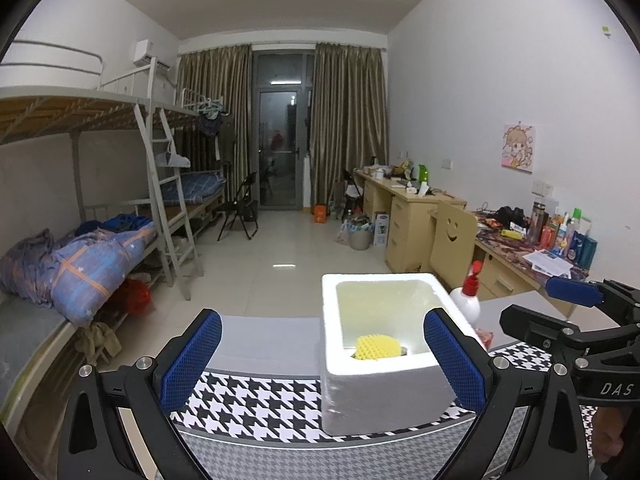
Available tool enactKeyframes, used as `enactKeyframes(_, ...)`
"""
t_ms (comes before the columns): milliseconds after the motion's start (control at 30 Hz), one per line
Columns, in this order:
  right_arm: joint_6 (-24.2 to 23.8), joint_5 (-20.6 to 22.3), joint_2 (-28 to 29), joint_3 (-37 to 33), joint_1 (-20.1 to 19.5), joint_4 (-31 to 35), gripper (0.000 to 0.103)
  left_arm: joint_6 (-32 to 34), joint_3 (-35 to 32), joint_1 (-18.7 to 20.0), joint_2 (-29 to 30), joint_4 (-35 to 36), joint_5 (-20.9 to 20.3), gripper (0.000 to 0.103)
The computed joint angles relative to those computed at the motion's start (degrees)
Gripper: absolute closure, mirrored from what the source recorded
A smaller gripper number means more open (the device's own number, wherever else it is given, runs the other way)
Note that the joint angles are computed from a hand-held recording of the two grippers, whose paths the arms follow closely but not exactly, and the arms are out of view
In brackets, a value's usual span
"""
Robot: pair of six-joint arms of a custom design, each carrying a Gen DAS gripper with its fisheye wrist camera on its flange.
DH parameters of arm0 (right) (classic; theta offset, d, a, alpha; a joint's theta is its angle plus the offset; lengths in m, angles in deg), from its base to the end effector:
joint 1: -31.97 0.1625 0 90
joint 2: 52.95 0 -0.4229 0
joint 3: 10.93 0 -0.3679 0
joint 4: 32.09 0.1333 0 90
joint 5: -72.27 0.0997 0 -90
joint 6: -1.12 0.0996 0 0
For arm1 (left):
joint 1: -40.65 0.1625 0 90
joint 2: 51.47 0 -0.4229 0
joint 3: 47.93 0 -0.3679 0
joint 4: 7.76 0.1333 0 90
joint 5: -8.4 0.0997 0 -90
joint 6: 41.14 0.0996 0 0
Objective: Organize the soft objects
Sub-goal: 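Withdraw both grippers from the box back toward the pink packet and tissue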
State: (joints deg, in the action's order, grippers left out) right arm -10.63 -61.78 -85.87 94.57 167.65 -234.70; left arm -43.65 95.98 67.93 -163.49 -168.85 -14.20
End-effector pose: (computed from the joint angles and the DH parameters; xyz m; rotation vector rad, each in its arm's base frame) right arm 0.4651 -0.3647 0.0506 0.8353 -2.2543 1.1094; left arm -0.1236 -0.3172 0.3935 0.6192 2.0580 -1.3788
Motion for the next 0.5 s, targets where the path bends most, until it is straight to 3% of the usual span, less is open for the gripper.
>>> enactKeyframes(500,0.4,-2.5,-1.6,5.1,2.3,-6.2,0.007,-20.8,0.8,-10.7,-13.0,32.2,3.6,0.001)
